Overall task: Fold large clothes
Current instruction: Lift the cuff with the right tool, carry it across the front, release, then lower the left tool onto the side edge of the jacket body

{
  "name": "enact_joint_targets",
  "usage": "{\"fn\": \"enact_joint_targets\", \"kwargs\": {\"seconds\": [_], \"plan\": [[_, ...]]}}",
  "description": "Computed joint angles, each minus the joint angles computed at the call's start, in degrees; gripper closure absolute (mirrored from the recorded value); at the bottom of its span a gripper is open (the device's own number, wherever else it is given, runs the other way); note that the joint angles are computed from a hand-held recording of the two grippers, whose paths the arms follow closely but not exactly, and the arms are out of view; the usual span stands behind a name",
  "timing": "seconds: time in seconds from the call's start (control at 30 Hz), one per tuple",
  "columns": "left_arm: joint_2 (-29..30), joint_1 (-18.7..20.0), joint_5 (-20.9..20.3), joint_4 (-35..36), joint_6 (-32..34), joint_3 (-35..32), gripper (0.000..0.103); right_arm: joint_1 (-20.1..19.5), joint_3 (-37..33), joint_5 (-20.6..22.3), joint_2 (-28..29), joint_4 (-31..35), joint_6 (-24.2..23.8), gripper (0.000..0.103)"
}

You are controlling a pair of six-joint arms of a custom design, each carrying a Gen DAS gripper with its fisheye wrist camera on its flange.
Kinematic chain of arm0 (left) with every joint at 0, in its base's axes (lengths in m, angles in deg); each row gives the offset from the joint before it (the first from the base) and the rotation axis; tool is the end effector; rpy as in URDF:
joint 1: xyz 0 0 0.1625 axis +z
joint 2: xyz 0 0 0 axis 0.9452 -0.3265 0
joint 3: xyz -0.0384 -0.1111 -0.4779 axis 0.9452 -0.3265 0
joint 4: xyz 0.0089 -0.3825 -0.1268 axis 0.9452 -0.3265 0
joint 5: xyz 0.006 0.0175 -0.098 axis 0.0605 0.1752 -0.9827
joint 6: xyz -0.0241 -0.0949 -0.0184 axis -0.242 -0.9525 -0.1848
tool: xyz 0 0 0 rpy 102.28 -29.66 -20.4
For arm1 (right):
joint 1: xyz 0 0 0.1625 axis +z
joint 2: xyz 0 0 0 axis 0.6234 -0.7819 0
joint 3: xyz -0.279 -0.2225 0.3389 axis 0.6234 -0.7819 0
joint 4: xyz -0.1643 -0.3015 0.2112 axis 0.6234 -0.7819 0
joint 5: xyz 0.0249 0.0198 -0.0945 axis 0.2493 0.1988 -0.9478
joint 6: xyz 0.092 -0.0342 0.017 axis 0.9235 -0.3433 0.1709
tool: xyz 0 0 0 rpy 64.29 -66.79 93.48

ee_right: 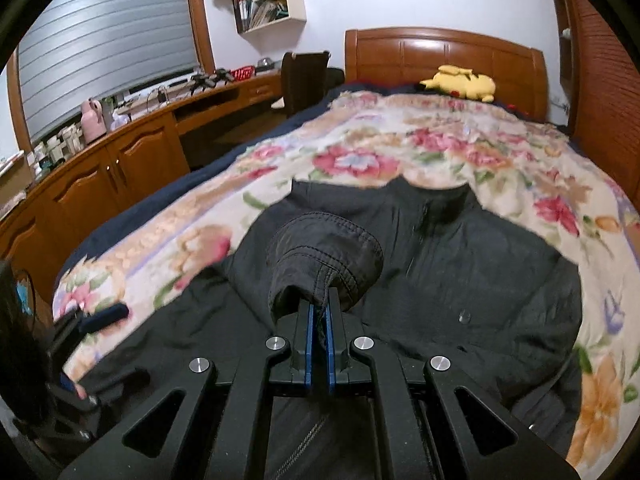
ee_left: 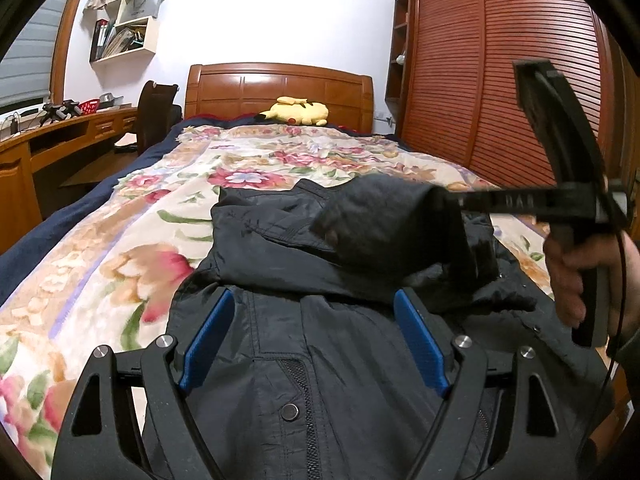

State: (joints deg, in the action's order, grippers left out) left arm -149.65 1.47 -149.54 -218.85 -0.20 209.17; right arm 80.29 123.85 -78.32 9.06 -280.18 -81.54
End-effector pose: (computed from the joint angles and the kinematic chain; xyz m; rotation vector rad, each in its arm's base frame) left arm 0.0652 -0.3786 0.2994 0.6481 2.2522 -1.2458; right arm 0.3181 -0.3740 0.0550 1.1180 -2.3963 0.9275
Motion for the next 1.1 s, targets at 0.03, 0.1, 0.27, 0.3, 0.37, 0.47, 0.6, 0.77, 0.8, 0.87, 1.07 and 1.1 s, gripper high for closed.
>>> {"fn": "enact_joint_targets", "kwargs": {"seconds": [0.03,0.1,0.27,0.3,0.37,0.47,0.6,0.77,0.8,0.87,1.07,1.1], "plan": [[0.0,0.0,0.0,0.0,0.0,0.0,0.020,-0.5,0.4,0.3,-0.1,0.2,0.0,0.099],[0.0,0.1,-0.1,0.1,0.0,0.0,0.020,-0.8,1.0,-0.3,0.3,0.3,0.3,0.099],[-0.1,0.5,-0.1,0.8,-0.4,-0.5,0.020,-1.3,1.6,-1.1,2.0,0.3,0.5,0.098],[-0.1,0.5,-0.1,0.8,-0.5,-0.5,0.020,-1.0,1.5,-1.7,2.1,0.3,0.3,0.098],[-0.1,0.6,-0.1,0.7,-0.4,-0.5,0.020,-0.5,1.4,-2.6,2.5,0.1,-0.3,0.095],[0.0,0.6,-0.1,0.5,-0.4,-0.5,0.020,1.1,2.1,-4.4,3.6,-1.2,0.0,0.095],[0.0,0.6,0.0,0.6,-0.4,-0.5,0.020,2.0,3.3,-5.0,4.7,-4.6,-0.9,0.093],[-0.1,0.6,-0.1,0.6,-0.2,-0.3,0.020,2.1,5.0,-4.5,4.8,-5.3,0.2,0.081],[0.0,0.5,0.0,0.4,-0.2,-0.3,0.020,2.2,5.6,-4.4,4.8,-6.2,0.6,0.079],[0.0,0.4,0.2,0.3,0.0,-0.2,0.020,1.2,7.1,-2.4,4.3,-7.4,1.6,0.076],[0.6,-0.2,0.7,-0.5,0.8,0.5,0.020,0.2,8.6,-5.1,7.5,-16.4,0.2,0.059],[0.8,-0.5,1.0,-0.6,0.7,0.5,0.020,0.3,8.5,-6.7,8.2,-17.6,-0.3,0.059]]}}
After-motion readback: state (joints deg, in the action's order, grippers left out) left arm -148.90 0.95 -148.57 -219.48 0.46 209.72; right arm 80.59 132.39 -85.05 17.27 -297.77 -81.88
